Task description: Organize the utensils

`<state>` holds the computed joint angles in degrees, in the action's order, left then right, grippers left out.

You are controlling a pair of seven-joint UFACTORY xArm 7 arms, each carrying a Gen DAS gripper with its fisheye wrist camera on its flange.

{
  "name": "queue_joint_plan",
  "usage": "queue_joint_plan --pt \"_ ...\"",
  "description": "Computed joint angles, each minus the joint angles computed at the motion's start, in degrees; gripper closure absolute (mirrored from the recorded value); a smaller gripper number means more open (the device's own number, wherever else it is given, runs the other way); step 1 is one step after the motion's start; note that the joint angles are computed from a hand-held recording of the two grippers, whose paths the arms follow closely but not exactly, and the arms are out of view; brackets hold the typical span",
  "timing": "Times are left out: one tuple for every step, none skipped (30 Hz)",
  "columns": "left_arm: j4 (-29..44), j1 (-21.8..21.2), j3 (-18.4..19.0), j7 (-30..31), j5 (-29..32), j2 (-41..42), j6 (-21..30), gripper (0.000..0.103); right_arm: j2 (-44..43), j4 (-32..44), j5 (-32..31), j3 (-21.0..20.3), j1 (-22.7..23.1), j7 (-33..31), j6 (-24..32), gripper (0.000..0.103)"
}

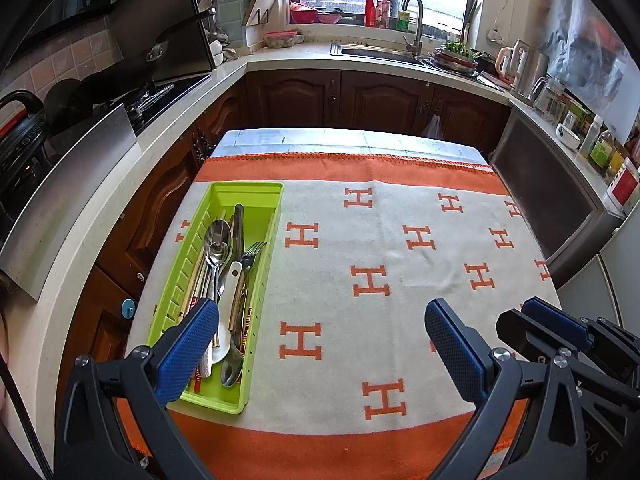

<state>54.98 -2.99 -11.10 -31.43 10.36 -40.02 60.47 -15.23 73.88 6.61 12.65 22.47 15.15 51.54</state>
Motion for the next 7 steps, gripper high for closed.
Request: queue_joint_plan --pt "0.1 0.0 0.0 0.0 0.0 0.1 0.0 0.001 0.0 0.0 -0.1 0.0 0.0 0.0 0.0 0.073" --pt "0.1 0.0 0.0 0.0 0.0 0.1 0.1 0.001 -0.1 -0.1 -0.1 0.0 0.0 0.0 0.0 0.073" --pt "0.1 0.0 0.0 0.0 0.0 0.1 0.1 0.001 -0.1 -0.2 0.0 -0.1 0.0 -0.1 0.0 0.073" --pt "0.1 -0.1 0.1 0.0 -0.1 0.0 0.3 0.001 0.0 0.1 0.1 -0.1 0.0 -0.1 0.1 0.073" --pt "0.1 -0.2 0.2 0.1 -0.2 0.1 0.5 0.001 0.0 -0.1 0.2 -0.1 0.0 -0.1 0.2 0.073" --pt "0.1 -0.2 0.3 0.2 -0.3 0.2 0.6 0.001 -0.1 -0.2 0.2 -0.1 0.0 0.0 0.2 0.073" --pt "0.1 -0.3 0.4 0.4 -0.4 0.1 0.7 0.001 -0.2 -0.5 0.1 0.1 0.0 0.3 0.1 0.073"
